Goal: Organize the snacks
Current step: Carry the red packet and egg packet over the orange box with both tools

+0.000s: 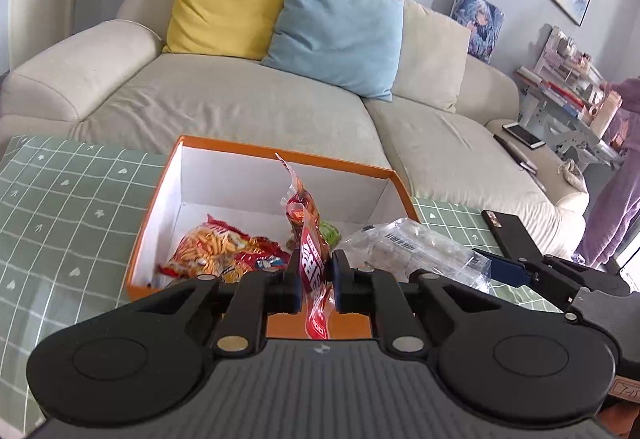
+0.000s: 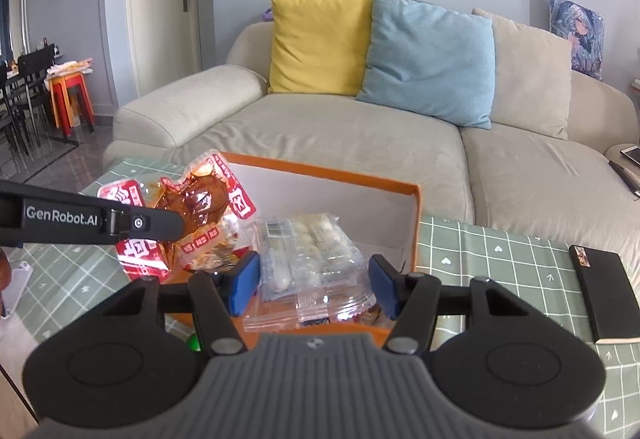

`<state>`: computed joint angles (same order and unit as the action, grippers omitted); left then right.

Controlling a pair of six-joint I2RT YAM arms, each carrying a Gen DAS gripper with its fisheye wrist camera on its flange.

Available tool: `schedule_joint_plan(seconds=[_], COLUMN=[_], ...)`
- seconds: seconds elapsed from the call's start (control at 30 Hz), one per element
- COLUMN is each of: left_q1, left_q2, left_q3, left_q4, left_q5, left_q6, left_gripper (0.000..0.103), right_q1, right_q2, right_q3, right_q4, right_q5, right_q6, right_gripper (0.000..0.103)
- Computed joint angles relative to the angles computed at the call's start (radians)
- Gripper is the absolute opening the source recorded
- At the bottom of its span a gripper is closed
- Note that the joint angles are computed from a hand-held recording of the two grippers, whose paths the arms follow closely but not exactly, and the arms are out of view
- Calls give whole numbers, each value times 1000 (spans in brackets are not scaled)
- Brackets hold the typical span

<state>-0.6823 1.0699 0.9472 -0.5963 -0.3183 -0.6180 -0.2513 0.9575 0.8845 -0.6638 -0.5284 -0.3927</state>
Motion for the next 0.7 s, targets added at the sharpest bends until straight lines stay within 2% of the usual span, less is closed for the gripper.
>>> schedule_joint_plan(seconds=[0.33,0.7], left_q1=[104,174], left_q2=[181,346], left_q3=[51,105], left_q4=[75,105], left_q5=[92,154], left_q6=[93,155], left_gripper=[15,15], right_q1=[120,211], right_q2=[204,407], right_q3=[44,111], right_q4=[138,224], right_q5=[152,273], right_q6=[10,-24], right_gripper=[57,57])
